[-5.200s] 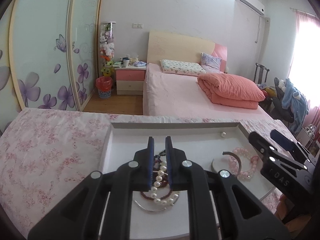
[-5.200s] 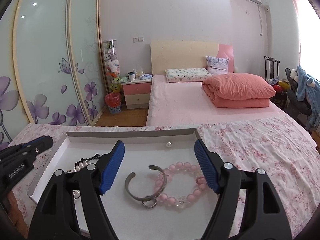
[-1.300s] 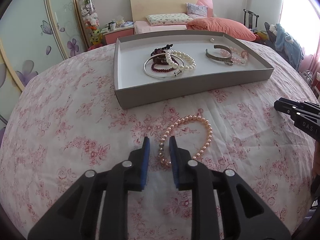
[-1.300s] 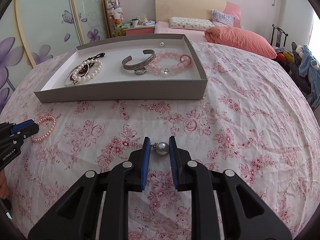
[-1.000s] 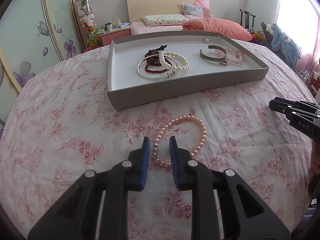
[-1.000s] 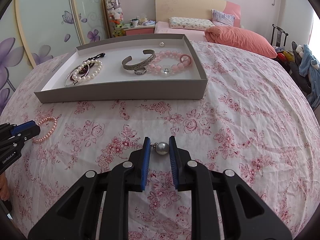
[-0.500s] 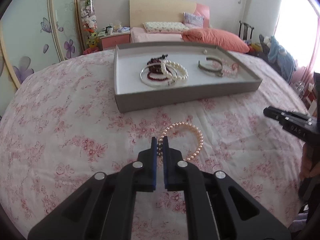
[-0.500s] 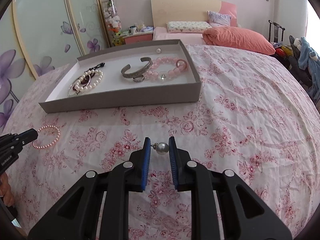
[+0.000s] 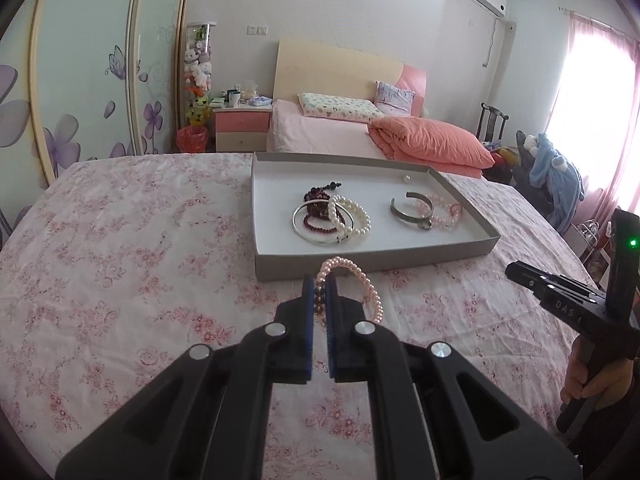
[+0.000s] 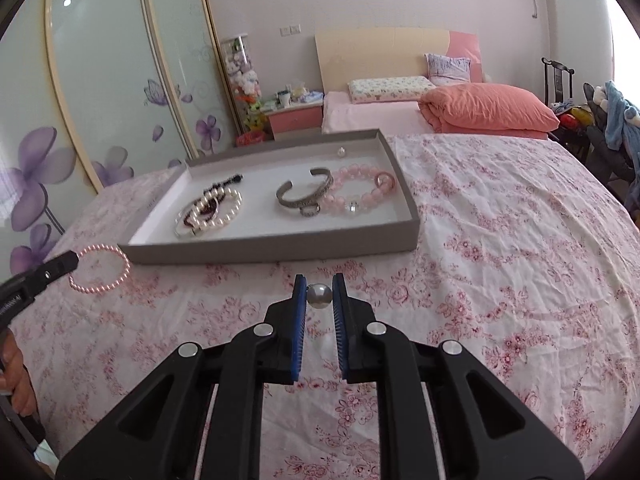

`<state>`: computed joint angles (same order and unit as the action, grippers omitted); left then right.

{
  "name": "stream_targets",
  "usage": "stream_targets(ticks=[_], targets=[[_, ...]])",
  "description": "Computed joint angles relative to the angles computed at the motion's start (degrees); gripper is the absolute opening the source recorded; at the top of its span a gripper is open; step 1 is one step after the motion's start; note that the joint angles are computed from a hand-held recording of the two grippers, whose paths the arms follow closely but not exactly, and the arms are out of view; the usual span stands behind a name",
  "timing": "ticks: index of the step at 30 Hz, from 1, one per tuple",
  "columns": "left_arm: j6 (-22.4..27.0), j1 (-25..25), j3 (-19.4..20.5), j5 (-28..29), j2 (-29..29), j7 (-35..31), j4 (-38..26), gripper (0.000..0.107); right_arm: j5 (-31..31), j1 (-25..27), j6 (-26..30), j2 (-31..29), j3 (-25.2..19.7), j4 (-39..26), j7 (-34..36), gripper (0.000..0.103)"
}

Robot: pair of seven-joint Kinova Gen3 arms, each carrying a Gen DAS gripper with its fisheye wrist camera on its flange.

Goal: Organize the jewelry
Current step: 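Carry the pearl earring and pink pearl bracelet toward the gray tray with both tools, then lower both items into the gray tray and open both tools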

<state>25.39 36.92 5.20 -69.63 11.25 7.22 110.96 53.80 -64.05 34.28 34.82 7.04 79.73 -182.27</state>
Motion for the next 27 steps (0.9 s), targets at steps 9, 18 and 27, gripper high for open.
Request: stream_targets(ticks=[9, 18, 27], targets=[[5.2, 1.5, 1.4, -5.5, -0.1, 5.3, -0.2, 0.006, 14.4, -6.2, 6.2, 0.4, 3.3, 1.0, -9.7, 0.014], [15.5, 4.2, 4.2, -11.1, 1.8, 8.2, -3.1, 0.006, 23.9, -5.4, 11.0, 1.3, 0.1, -0.9, -13.1, 0.014], [29.3, 9.5, 3.6, -15.6, 9.0, 5.0, -12.7, 0.006, 31.6, -2.5, 14.0, 3.2, -2.8, -4.7, -15.2, 0.014]])
